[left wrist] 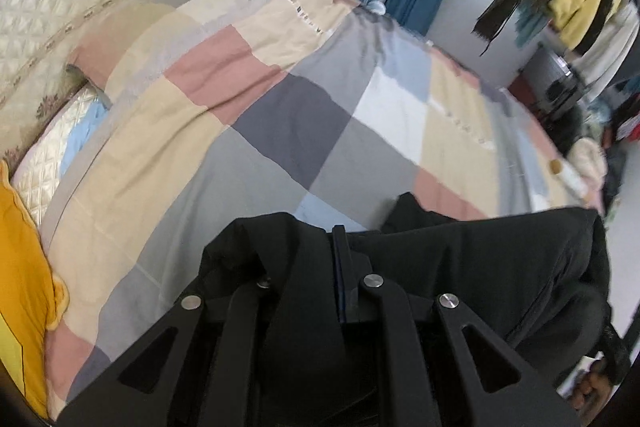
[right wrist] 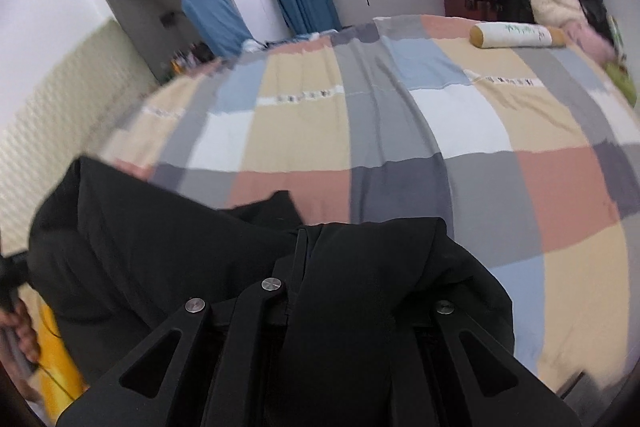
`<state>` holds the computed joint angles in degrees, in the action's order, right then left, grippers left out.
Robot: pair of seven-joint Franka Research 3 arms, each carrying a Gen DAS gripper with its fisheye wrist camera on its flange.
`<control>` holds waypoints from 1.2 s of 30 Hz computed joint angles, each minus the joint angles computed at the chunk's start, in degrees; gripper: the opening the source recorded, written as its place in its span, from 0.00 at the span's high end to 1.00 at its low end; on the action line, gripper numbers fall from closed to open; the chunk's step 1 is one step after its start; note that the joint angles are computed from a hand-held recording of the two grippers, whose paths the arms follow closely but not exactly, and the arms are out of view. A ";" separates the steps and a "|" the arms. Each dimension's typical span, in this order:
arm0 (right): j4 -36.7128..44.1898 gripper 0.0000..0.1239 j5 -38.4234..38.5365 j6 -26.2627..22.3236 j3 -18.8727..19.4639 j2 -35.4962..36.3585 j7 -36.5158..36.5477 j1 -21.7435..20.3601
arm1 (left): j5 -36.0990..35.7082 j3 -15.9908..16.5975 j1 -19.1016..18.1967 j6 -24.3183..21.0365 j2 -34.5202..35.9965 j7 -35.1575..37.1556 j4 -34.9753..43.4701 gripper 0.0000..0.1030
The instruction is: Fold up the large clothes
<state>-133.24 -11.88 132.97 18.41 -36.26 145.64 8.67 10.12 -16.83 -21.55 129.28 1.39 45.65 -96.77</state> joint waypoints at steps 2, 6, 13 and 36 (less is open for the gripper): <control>0.44 0.97 -1.07 0.01 0.23 2.60 -0.53 -0.57 | 2.59 -0.17 -0.50 -1.16 3.37 -0.76 2.44 0.88; -0.45 0.97 -2.60 2.27 -0.68 6.72 -0.36 -0.52 | 6.59 0.04 -1.94 -3.00 8.10 0.04 5.67 0.88; -2.78 0.98 -2.97 6.76 -2.31 8.77 1.29 0.68 | 6.83 0.54 -2.75 -2.22 10.61 0.53 6.11 0.88; -5.55 0.45 12.96 0.03 1.48 -15.91 -5.74 -2.35 | -16.44 0.13 2.25 11.87 -12.98 18.66 -14.30 0.24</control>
